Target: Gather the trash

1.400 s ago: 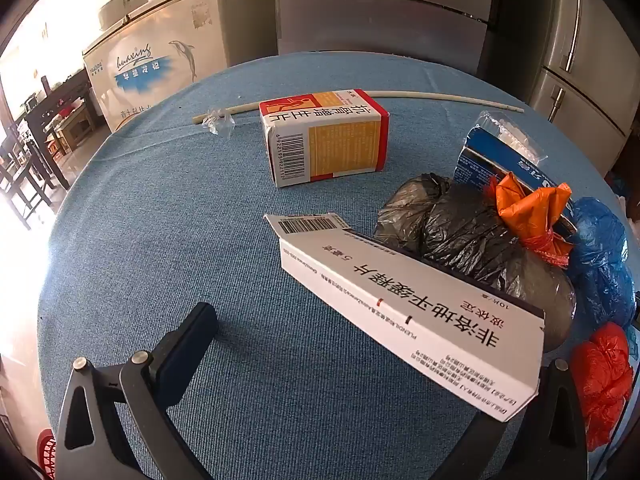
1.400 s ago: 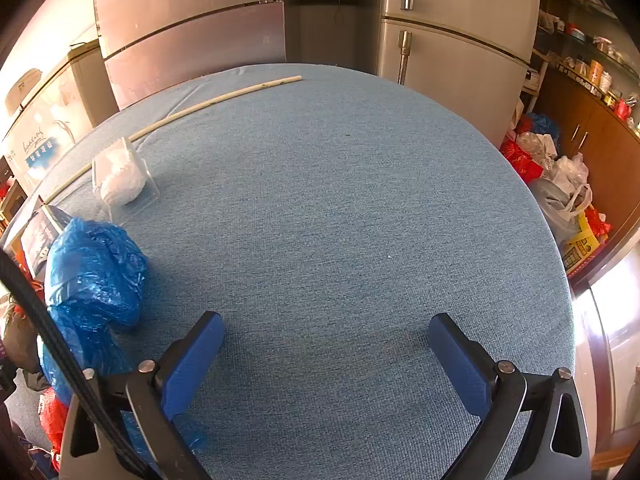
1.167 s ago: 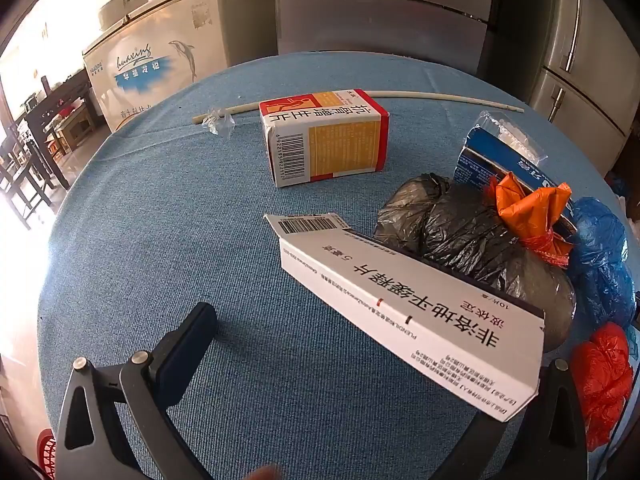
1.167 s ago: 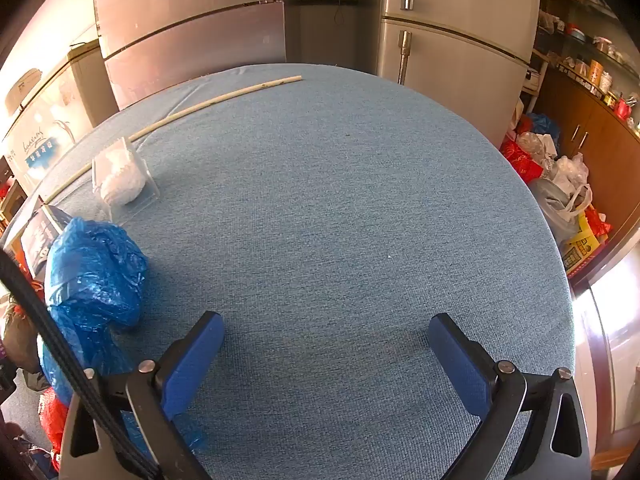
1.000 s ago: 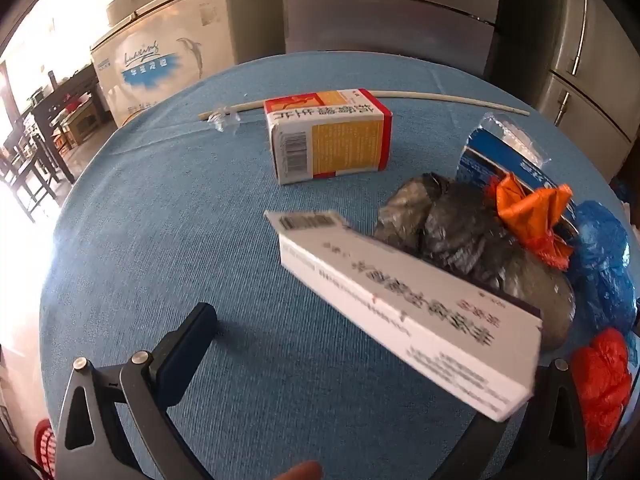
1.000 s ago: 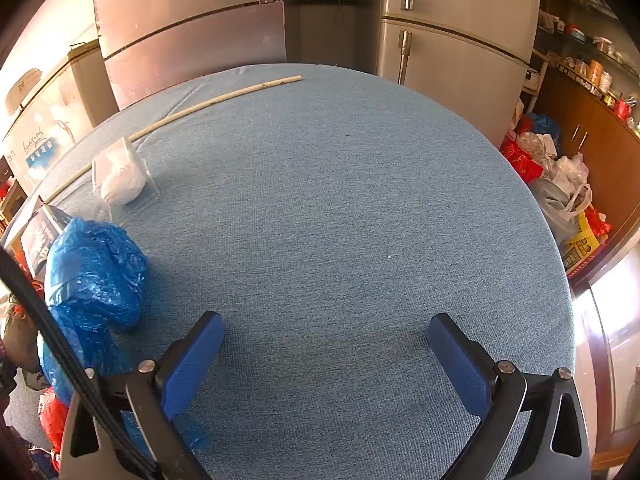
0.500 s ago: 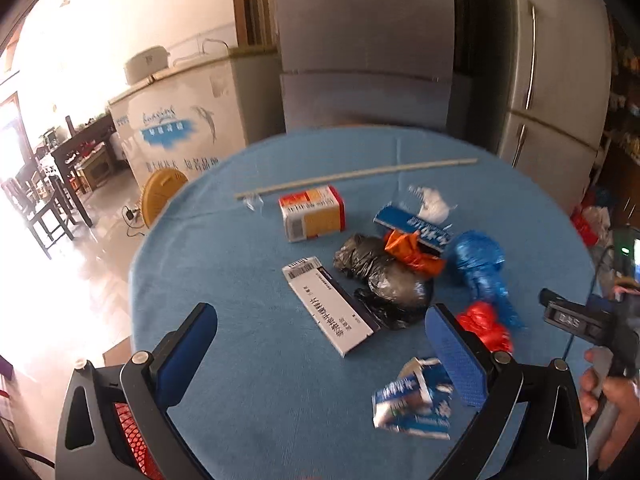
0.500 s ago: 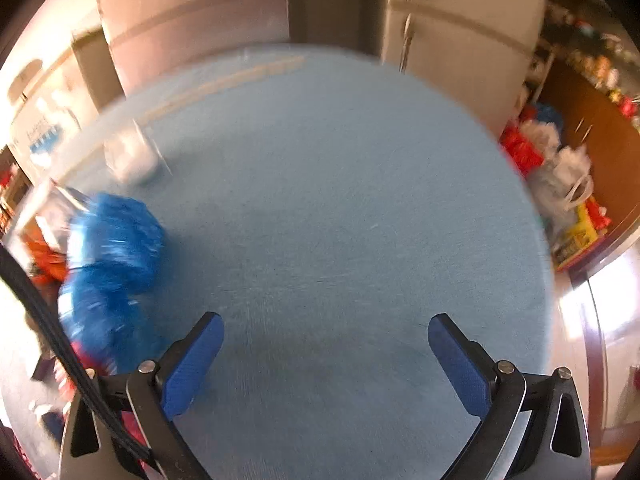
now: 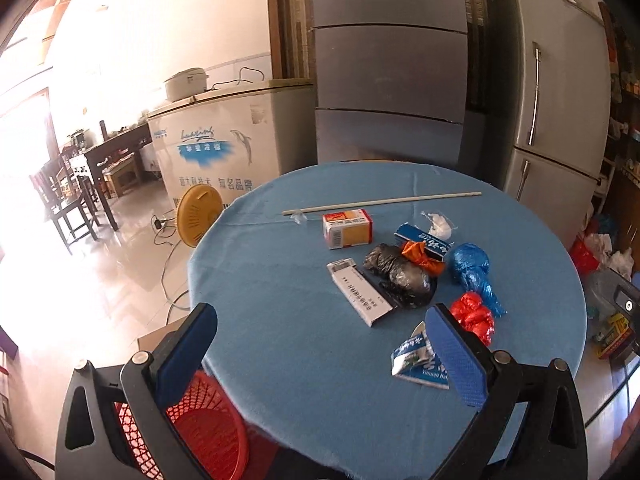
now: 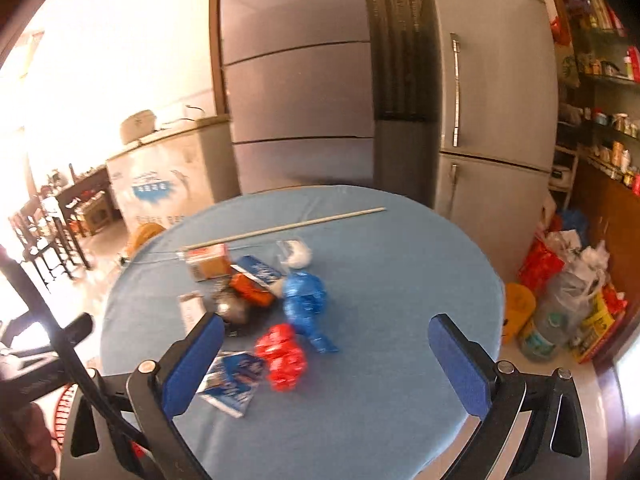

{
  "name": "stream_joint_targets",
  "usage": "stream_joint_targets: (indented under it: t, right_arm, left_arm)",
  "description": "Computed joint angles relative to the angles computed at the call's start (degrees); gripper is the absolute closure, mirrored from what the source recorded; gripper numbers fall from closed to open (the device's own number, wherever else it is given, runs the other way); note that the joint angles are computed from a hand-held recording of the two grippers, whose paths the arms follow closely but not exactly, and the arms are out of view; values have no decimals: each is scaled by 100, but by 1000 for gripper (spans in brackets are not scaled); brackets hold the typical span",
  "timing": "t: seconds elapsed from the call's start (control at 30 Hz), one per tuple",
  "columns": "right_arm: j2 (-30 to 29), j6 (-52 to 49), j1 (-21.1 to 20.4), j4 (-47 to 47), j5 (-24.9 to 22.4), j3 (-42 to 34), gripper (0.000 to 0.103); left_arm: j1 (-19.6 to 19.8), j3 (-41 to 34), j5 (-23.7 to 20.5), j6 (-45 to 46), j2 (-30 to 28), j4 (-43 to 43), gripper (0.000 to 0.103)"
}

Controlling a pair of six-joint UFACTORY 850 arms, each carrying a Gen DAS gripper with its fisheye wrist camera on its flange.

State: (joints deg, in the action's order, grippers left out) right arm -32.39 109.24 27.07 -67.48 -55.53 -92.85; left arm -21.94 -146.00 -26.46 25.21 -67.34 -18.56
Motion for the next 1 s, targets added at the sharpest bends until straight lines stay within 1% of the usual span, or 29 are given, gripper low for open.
stream_joint_targets:
  t: [0.07,0.2,0.33,0.47,0.63,0.8,0.93,1.0]
  right_arm:
    - [53,71,58,72,111,35,0]
    - [42,7,143,435,142,-4,0]
    - [-123,-294,199,753,-84,-226,0]
    - [-154,-424,246,914,-128,-278,0]
    - [-263,-551,327,993,-350,-417,0]
    - [-189,-376,354,918,-334,-315,0]
    - [-173,-306,372,868,-425,-278,0]
    - [-159,-247,372,860,-388,-244,0]
  left_arm:
    - [16,411,241,49,209,-46,0]
    - [49,891,418,323,446,-274,0]
    - [70,1241,564,636,637,-528,0]
    - [95,1763,859,1215,942,-1069,0]
    - [90,2135,1046,1482,1171,-1294,0]
    - [109,2179,986,1077,1199,-943,0]
    - [119,2386,1164,909,1317,-813,0]
    - [117,2514,1252,1016,1393,-896,0]
